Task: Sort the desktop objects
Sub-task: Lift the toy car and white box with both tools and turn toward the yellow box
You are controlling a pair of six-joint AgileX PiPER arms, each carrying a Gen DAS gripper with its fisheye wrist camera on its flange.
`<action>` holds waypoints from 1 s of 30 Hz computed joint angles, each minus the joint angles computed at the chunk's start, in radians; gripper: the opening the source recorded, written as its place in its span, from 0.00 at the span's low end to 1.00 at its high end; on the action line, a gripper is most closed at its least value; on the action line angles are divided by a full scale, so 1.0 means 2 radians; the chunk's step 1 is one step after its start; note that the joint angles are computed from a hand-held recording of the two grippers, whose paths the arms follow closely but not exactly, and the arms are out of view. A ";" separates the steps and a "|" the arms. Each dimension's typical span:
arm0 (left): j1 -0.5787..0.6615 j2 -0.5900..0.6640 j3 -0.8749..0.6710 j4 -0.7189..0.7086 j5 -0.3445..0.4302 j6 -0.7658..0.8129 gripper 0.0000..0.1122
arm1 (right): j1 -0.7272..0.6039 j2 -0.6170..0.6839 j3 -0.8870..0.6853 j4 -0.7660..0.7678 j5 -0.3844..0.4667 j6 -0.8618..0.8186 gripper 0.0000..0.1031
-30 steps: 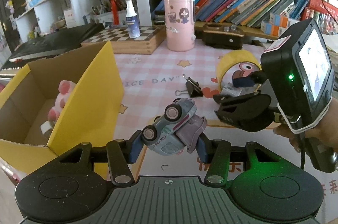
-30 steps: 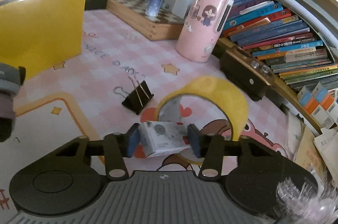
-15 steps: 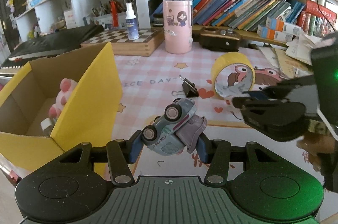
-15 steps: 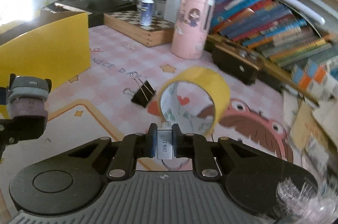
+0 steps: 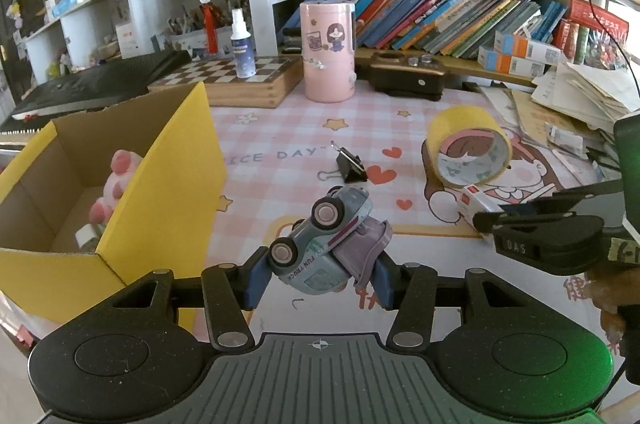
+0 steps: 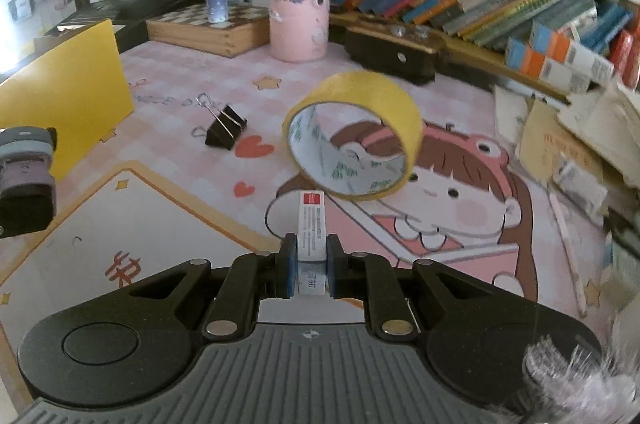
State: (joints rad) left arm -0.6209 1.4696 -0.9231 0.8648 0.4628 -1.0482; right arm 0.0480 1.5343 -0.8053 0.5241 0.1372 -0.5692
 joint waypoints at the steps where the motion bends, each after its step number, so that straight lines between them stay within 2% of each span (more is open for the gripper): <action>1: -0.001 -0.001 0.000 0.000 0.001 0.000 0.45 | -0.001 0.002 -0.001 0.000 0.002 0.000 0.13; 11: -0.008 -0.007 0.006 0.011 0.011 -0.016 0.45 | -0.007 0.022 -0.012 0.018 0.005 -0.018 0.16; 17: -0.008 -0.008 0.007 0.009 0.010 -0.014 0.45 | -0.004 0.041 -0.032 0.025 0.003 -0.033 0.16; 18: -0.008 -0.007 0.007 0.008 0.009 -0.013 0.45 | -0.005 0.043 -0.036 0.033 0.007 -0.042 0.13; 20: -0.008 -0.008 0.008 0.008 0.007 -0.013 0.45 | -0.004 0.043 -0.038 0.014 0.009 -0.024 0.13; 24: -0.008 -0.010 0.013 0.013 0.001 -0.022 0.45 | -0.002 0.026 -0.029 0.020 0.016 -0.027 0.13; 30: -0.002 -0.022 0.026 0.016 -0.018 -0.025 0.45 | 0.002 -0.017 -0.016 -0.008 0.047 0.033 0.13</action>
